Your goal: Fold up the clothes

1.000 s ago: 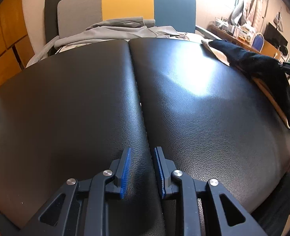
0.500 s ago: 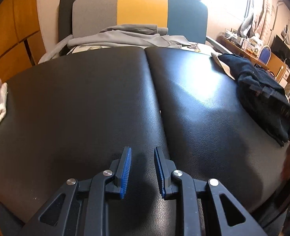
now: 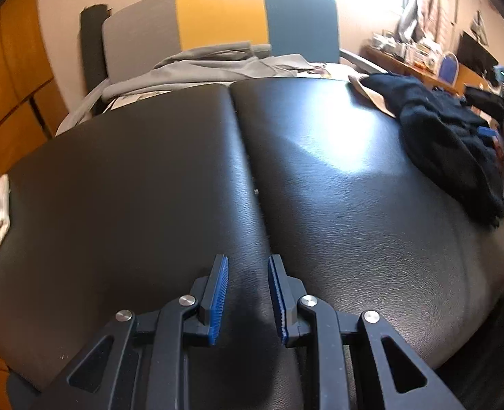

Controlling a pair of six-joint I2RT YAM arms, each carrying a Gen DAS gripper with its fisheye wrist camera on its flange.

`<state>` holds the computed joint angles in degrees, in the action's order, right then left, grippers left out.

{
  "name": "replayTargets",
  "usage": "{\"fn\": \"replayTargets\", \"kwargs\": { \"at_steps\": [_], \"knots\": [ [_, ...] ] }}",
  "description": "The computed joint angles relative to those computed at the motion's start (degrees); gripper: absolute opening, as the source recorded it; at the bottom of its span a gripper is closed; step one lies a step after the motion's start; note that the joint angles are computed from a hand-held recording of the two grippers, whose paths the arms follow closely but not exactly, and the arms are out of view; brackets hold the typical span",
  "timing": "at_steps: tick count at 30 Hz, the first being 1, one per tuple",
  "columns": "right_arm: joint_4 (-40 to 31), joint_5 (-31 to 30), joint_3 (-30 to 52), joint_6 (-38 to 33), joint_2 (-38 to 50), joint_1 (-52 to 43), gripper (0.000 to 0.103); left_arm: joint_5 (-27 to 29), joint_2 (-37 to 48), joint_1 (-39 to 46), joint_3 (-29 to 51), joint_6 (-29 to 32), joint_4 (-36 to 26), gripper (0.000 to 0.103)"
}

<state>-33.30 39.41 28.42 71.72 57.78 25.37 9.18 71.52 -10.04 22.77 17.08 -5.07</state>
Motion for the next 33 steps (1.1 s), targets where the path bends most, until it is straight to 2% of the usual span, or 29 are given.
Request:
{"fn": "replayTargets", "kwargs": {
  "at_steps": [2, 4, 7, 8, 9, 11, 13, 16, 19, 22, 25, 27, 33],
  "knots": [
    [7.05, -7.22, -2.24, -7.28, -1.57, -10.89, 0.086, -1.29, 1.13, -2.41, 0.98, -0.53, 0.27, 0.024],
    [13.25, -12.60, -2.72, -10.45, 1.66, -17.46, 0.086, -2.78, 2.30, -5.18, 2.36, -0.90, 0.56, 0.024],
    [17.34, -14.24, -2.44, -11.29, 6.87, -21.95, 0.083, -4.09, 2.41, -8.57, 3.39, -1.14, 0.91, 0.024],
    [18.62, -14.69, -2.22, -11.48, 8.70, -23.32, 0.067, -4.15, 2.32, -9.23, 3.49, -1.01, 0.88, 0.024],
    [19.65, -14.86, -1.97, -11.74, 10.32, -24.42, 0.041, -4.16, 2.22, -9.57, 3.45, -0.81, 0.86, 0.024],
    [20.71, -14.17, -2.72, -13.88, 9.55, -24.72, 0.022, -3.67, 2.87, -9.56, 3.18, -0.98, 1.16, 0.024],
    [21.64, -13.09, -4.53, -15.40, 5.50, -22.88, 0.017, -3.00, 3.85, -9.27, 2.87, -1.31, 1.62, 0.024],
    [19.66, -8.11, -4.77, -17.29, 0.26, -16.29, 0.014, -2.51, 6.34, -9.56, 3.63, -2.95, 1.19, 0.024],
    [14.67, -0.38, -3.33, -12.93, -4.52, -3.88, 0.013, -1.46, 4.84, -9.88, 3.19, -4.09, 0.27, 0.024],
    [12.55, 6.27, -0.91, -8.82, -3.79, 8.47, 0.013, -0.66, 1.82, -10.07, 2.68, -4.12, -0.50, 0.024],
    [13.57, 10.83, 2.30, -5.81, 1.99, 20.61, 0.013, 0.89, -1.12, -9.37, 2.77, -4.19, -2.25, 0.024],
    [16.79, 12.25, 3.98, -2.72, 8.23, 28.00, 0.013, 1.88, -2.23, -8.79, 3.17, -4.63, -3.22, 0.024],
    [29.61, 10.69, 7.01, 3.78, 25.92, 41.13, 0.013, 6.09, 0.10, -8.46, 5.96, -4.60, -5.31, 0.024]
  ]
}}
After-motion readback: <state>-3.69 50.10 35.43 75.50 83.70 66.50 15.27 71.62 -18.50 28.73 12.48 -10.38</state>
